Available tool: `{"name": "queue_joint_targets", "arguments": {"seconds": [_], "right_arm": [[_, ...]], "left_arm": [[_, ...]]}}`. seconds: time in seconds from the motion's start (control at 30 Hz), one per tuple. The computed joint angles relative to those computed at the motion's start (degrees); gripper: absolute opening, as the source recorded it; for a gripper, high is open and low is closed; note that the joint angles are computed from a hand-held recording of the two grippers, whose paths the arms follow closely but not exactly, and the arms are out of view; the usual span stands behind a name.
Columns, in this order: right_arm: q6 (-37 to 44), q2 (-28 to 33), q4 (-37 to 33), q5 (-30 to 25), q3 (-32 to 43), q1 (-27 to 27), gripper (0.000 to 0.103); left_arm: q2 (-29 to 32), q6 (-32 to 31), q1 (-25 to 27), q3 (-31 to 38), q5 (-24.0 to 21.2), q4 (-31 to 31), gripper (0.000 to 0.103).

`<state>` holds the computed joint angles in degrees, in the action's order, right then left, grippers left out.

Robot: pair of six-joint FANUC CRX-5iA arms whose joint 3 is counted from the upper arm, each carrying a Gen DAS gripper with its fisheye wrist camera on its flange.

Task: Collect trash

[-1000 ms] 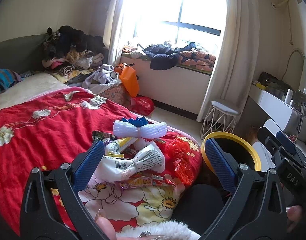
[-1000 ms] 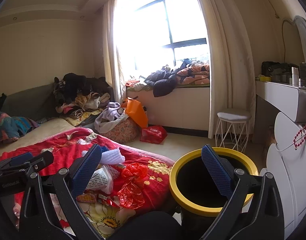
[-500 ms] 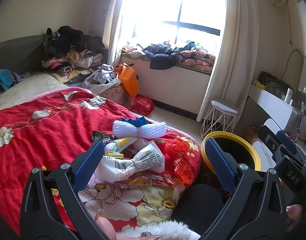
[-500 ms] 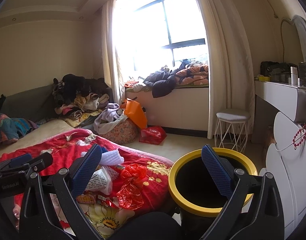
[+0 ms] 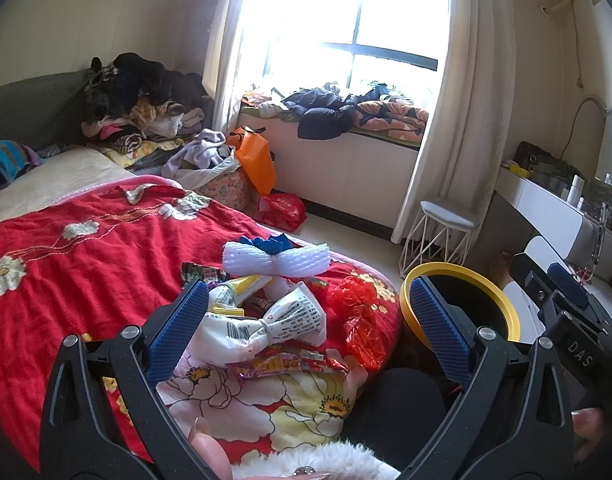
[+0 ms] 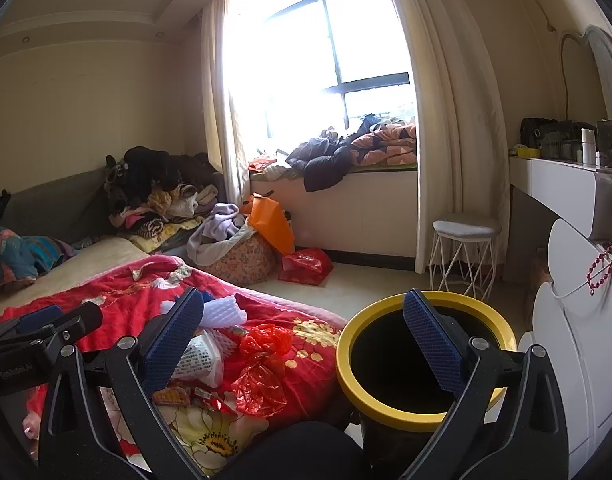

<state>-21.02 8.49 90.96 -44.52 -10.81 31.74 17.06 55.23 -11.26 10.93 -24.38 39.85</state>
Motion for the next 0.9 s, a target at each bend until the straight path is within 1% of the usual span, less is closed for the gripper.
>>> {"name": "queue_joint_targets", "arguments": {"seconds": [0.3,0.37,0.47,0.53,0.77,0.87,0.9], "right_arm": [[-0.5,0.1,-0.1,-0.2,-0.5,0.1,0.097],[0.0,0.6,-0.9,0.9,0.0,-0.2,0.097],[3.1,1.5,-3.7,3.3,1.5,-0.5,0.097],[5.2,2.2,-5.0,4.6,2.6,-0.7,0.097],[13.9,5.9,-11.7,8.6,8.3,-0.8,0.097],[17.6,7.8,-15.5,10.0,11.3,-0.8,0.097],[18.8,8.6,-16.8,10.2,12.3,-0.8,0.097]], "left_arm": [[0.4,1.6,-0.1,1.3,-1.3,-1.6,0.093],[0.9,3.1,0.1,2.0,-1.6,-2.7,0.093],[1.4,4.4,0.9,2.3,-1.3,-2.4,0.093],[1.8,6.4,1.5,3.0,-1.3,-3.6,0.093],[3.4,18.4,4.1,7.4,-2.3,-13.3,0.093],[4.1,22.3,5.0,8.9,-3.1,-16.5,0.093],[4.3,22.7,5.3,9.0,-3.3,-16.6,0.093]]}}
